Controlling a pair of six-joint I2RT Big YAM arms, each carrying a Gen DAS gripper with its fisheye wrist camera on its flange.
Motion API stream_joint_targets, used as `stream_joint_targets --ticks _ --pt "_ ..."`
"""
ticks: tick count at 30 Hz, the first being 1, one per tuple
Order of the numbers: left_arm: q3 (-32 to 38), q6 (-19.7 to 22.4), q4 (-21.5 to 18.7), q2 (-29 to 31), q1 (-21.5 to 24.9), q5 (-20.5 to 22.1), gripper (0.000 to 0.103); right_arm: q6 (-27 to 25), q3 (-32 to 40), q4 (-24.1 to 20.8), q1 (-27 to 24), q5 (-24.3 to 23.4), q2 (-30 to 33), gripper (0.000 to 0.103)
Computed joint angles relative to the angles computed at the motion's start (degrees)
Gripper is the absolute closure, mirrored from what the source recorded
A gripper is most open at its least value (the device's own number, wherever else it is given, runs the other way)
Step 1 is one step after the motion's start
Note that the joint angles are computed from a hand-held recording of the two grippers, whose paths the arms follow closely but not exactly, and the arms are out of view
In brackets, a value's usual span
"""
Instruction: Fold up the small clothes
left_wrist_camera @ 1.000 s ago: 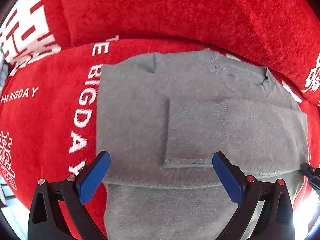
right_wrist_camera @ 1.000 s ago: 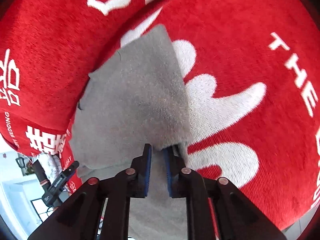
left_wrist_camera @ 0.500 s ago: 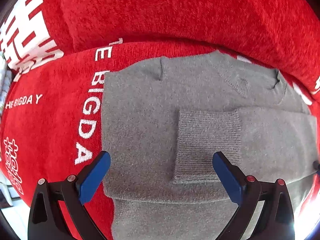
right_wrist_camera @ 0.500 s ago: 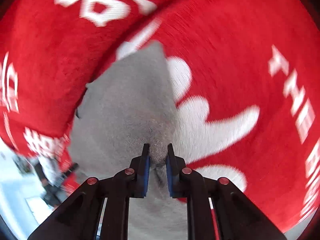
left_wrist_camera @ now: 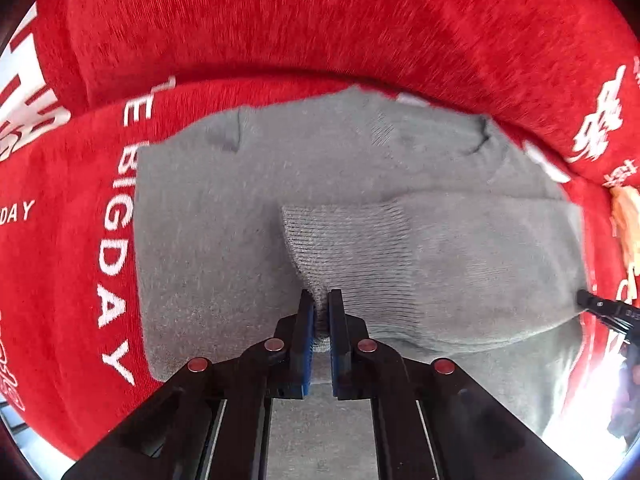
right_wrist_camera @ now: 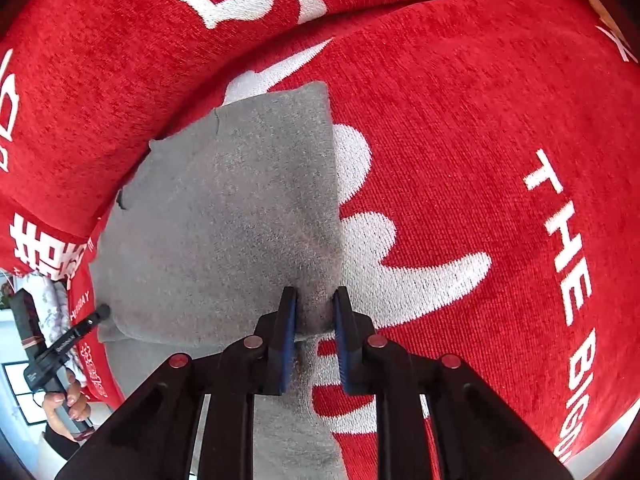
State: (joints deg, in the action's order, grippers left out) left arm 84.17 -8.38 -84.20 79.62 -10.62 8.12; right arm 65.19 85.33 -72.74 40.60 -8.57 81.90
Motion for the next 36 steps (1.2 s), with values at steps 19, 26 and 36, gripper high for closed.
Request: stream_joint_targets --ticks 19,26,36 --pt "-1.36 -0.82 -0.86 -4.6 0.26 -7.32 0.095 -3.66 9.9 -6.53 3.85 6.2 4.54 0.073" --pt "-3.29 -0.91 0.02 -2.44 -2.36 -9.71 0.095 -2.53 6.76 -5.03 3.6 4.12 4.51 0.083" --pt "-3.21 -1.69 -0.77 -2.97 -2.54 -10.34 0.095 5.94 -1.83 6.59 -5.19 1.98 -0.05 0.052"
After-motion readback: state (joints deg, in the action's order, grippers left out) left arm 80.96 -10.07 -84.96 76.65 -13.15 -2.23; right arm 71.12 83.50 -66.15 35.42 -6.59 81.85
